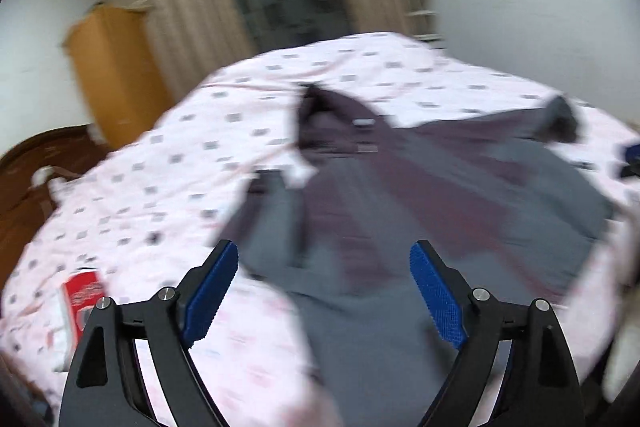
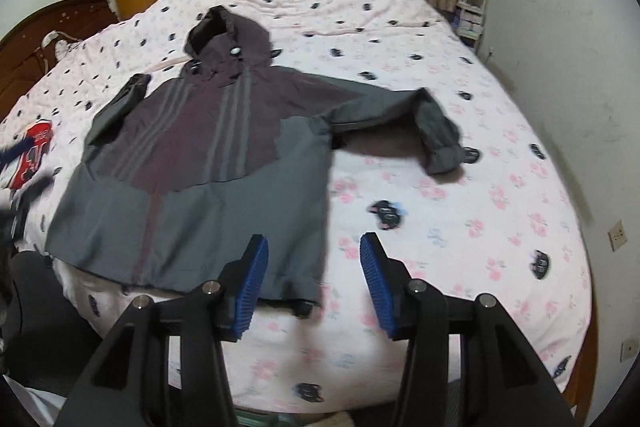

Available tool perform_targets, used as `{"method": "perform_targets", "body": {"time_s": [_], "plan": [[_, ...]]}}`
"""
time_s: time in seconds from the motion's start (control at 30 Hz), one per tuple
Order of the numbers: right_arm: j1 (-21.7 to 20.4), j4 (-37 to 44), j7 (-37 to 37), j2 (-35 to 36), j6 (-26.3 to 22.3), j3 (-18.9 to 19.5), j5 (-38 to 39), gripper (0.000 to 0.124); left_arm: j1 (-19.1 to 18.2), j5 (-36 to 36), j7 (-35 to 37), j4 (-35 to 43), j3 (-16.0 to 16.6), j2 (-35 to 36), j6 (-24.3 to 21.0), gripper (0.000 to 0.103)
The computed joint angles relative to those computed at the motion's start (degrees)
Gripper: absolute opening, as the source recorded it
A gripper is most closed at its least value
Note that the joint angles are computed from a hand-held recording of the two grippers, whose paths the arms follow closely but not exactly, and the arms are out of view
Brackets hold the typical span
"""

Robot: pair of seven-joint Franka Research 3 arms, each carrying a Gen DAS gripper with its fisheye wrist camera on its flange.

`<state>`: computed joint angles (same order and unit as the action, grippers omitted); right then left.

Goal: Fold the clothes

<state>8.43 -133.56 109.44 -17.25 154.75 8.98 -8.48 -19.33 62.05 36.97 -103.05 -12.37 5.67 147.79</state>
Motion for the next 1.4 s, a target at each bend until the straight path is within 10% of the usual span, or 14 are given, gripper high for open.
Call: {"method": "perform_targets", "body": {"time_s": [0.13, 0.4, 0.67, 0.9, 1.13, 1.4], "plan": [[1.9, 1.2, -2.0, 2.0, -0.4, 0.2, 0.9, 0.049, 0.3, 3.8, -0.7, 7.1, 2.2, 6.1, -5.6, 0.085], [3.7, 1.6, -2.3, 3.3, -1.7, 0.1, 1.5, 0.049, -1.5, -10.3, 15.6, 32.9, 4.7, 26.1, -11.6, 0.085], [3.3, 1.6, -1.1, 3.1, -2.3, -0.5, 1.0, 0.049, -5.7, -18.0, 17.9, 41.8, 9.1, 32.8, -16.9, 0.085], [3.6, 2.2, -1.9, 3.9, -2.6, -0.8, 1.7, 0.049, -2.0, -25.6, 11.5, 33.5, 8.6, 28.2, -9.7, 0.017], [4.6, 3.6, -2.3, 5.5, -2.6, -0.6, 1.6, 0.050, -0.5, -23.5, -0.4, 20.8, 10.2, 20.0, 1.2, 0.006], [5.1, 4.5, -2.0, 6.2, -2.5, -0.9, 1.0, 0.050, -1.4, -5.0, -33.1, 4.2, 14.3, 7.2, 9.7, 0.006]]}}
